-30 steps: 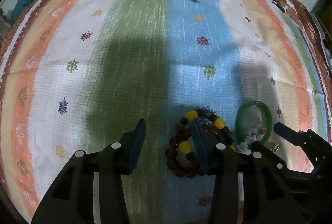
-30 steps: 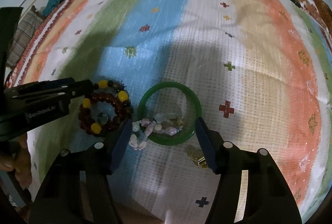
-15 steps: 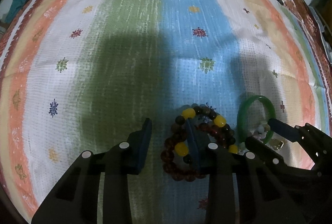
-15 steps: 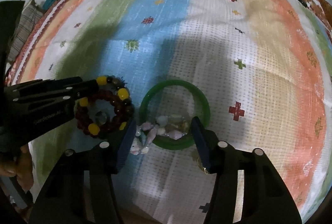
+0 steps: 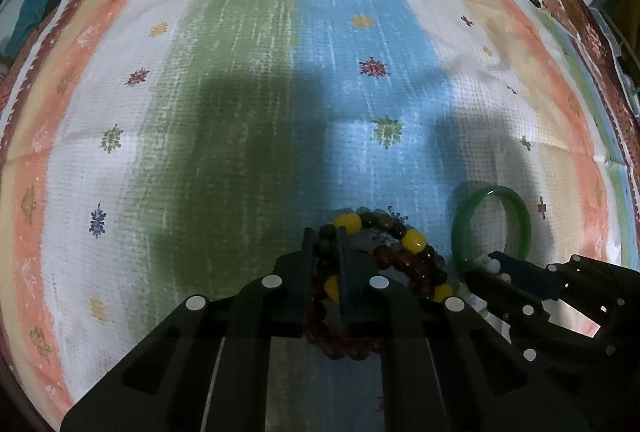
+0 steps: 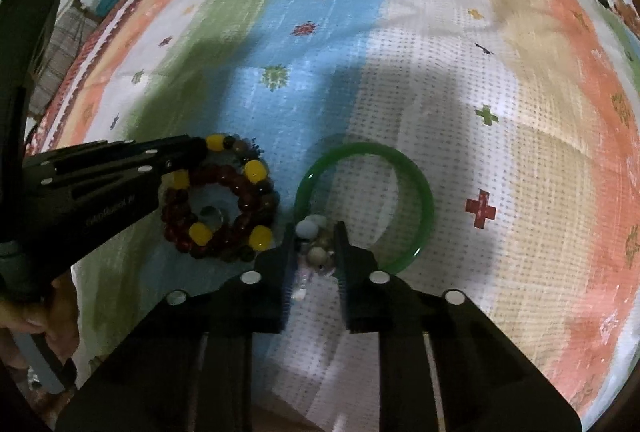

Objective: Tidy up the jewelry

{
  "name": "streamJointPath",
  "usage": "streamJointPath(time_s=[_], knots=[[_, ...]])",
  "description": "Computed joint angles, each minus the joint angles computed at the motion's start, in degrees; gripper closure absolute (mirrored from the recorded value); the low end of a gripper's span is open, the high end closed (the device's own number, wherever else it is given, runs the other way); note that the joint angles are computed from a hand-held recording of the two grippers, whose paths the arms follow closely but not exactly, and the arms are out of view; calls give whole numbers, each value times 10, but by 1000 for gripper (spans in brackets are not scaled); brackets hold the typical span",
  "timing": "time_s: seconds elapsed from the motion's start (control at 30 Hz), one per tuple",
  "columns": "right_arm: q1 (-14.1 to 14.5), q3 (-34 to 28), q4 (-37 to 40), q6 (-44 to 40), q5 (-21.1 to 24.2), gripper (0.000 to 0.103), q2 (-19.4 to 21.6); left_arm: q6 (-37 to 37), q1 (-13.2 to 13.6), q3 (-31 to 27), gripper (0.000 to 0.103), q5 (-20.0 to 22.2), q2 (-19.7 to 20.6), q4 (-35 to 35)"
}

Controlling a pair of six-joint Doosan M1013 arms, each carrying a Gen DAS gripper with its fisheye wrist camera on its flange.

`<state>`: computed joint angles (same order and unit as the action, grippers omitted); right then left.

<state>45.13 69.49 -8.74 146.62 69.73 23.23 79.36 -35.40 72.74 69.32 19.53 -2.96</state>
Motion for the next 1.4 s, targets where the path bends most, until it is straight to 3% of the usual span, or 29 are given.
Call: streamJointPath(time_s=[0.7,1.4], knots=[[18,-11,-67,37,31,87,-10,1,-4,-1,93,-9,-20,4],[44,-5,-127,84,62,87,-34,7,-22,12,93,-32,-65,0]])
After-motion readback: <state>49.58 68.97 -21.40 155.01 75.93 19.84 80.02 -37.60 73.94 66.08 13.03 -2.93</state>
